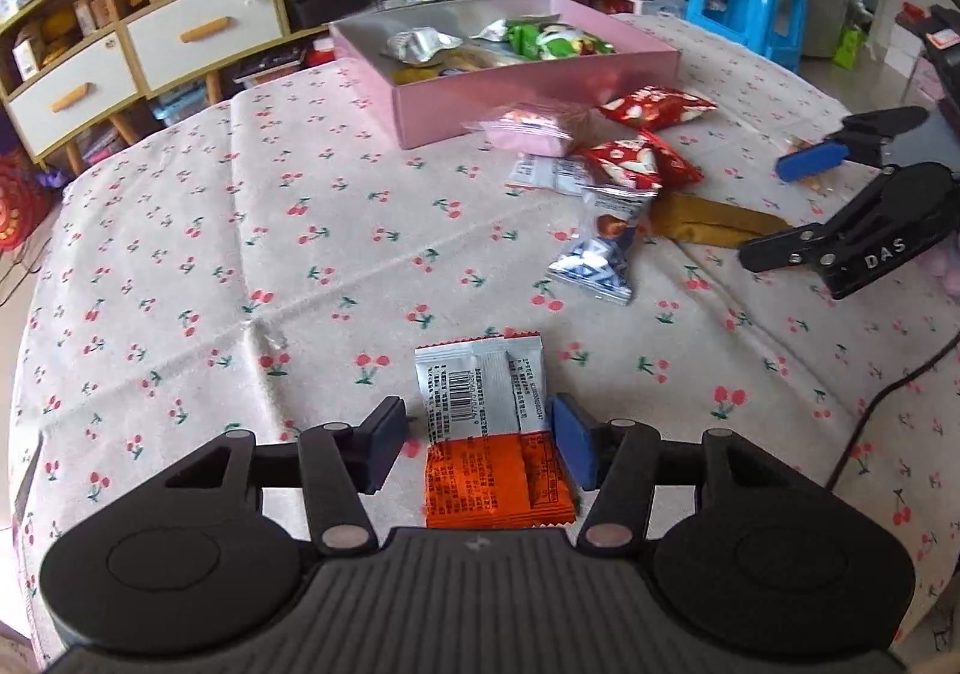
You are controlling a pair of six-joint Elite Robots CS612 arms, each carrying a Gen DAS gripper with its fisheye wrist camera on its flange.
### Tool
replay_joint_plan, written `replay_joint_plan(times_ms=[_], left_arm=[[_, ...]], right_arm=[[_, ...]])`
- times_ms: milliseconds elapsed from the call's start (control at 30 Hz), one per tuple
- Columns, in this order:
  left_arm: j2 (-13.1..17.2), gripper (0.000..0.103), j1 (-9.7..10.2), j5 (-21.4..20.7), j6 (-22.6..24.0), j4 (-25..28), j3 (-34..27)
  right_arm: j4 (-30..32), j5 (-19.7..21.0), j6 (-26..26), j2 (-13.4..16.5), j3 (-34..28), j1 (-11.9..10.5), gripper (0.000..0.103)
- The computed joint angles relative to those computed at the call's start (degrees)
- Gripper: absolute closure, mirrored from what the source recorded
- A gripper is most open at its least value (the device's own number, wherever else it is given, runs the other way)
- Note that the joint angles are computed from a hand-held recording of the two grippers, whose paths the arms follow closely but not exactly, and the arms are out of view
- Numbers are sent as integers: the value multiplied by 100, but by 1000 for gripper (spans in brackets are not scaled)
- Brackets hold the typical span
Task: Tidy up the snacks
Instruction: 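Grasp the orange-and-white packet with the left tool while the right tool grasps the gold bar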
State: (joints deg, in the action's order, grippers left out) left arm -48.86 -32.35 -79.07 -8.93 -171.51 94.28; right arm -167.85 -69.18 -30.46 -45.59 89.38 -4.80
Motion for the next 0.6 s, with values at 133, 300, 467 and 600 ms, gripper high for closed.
replay_joint_plan(times_ms=[133,300,467,600], left_arm=[[-22,44,-30,614,-606,346,-55],[-67,42,-19,614,-889,581,-75],[-61,54,-21,510,-869,568,-89],[-69,60,0,355,-932,577,-94]], right_arm=[[-110,-148,110,26,-20,0,5],[-125,-128,-3,15,0,14,6],[94,97,-124,-3,-22,10,10],[457,359,-285,-46,-66,-9,23]])
